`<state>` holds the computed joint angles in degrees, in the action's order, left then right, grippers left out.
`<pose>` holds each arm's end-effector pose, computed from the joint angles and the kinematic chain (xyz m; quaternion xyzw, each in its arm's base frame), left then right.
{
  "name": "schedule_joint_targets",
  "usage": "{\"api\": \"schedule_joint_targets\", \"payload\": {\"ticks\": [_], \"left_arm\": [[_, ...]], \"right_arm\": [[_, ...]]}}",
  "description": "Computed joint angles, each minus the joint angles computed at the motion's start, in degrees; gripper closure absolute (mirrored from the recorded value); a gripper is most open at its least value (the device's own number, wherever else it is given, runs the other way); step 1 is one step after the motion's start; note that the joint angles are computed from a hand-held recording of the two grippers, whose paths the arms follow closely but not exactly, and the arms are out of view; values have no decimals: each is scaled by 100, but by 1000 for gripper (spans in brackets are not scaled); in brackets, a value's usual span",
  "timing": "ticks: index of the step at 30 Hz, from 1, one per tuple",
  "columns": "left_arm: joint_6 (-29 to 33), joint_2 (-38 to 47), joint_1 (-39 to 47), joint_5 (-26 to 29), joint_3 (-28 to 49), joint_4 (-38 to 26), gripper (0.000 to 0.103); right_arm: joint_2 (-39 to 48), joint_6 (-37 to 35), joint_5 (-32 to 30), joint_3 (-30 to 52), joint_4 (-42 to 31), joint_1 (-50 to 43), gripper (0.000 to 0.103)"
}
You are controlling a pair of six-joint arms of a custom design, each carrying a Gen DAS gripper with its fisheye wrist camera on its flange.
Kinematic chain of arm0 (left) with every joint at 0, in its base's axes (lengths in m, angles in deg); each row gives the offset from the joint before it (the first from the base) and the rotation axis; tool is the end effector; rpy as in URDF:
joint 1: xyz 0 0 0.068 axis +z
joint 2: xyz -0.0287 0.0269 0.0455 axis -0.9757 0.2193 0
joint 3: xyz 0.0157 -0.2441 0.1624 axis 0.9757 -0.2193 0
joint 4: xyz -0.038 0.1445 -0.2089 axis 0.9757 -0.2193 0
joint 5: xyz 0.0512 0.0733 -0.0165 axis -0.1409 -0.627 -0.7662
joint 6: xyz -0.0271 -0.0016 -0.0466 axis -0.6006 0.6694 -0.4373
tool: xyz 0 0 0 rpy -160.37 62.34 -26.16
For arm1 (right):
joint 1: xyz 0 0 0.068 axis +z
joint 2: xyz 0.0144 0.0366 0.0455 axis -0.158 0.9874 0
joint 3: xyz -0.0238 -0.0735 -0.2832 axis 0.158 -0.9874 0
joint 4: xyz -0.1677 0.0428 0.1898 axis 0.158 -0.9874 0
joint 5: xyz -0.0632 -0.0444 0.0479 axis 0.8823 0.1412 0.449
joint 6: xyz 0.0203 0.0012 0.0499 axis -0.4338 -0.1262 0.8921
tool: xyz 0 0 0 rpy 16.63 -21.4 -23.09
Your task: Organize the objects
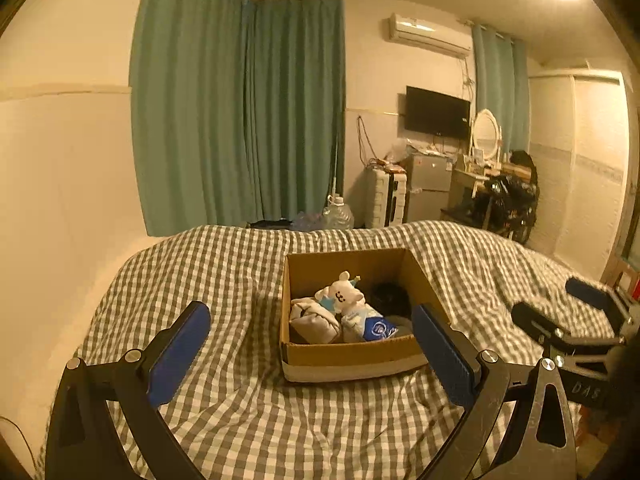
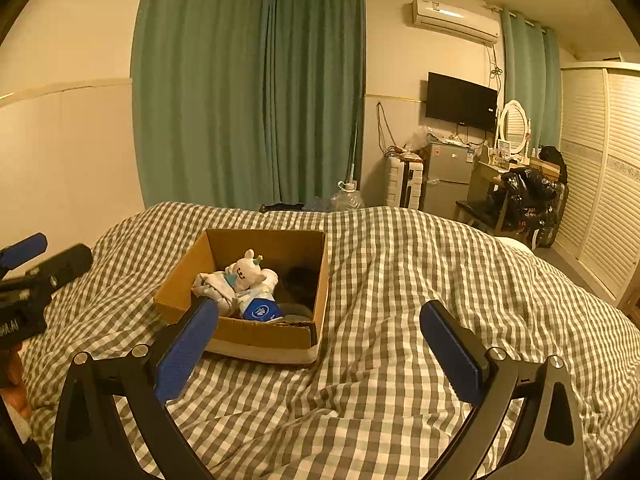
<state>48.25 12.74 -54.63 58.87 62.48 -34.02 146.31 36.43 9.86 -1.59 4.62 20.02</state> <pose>0.1607 0.0593 0.2452 -0.0614 0.8351 0.0538 0.5440 0.2002 0.1022 0.2436 -0.1059 0.8407 0.0681 0.5266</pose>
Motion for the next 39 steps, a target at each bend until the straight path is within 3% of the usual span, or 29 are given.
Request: {"api": "schedule_joint_targets", "payload": {"ticks": [4,39], "left_arm": [[96,-38,-185,-205,-66,2,0],[284,281,212,90,-138,9,0]], "right_arm": [[27,31,5,8,-21,26,2],[184,112,158,42,-90,187,2]]}}
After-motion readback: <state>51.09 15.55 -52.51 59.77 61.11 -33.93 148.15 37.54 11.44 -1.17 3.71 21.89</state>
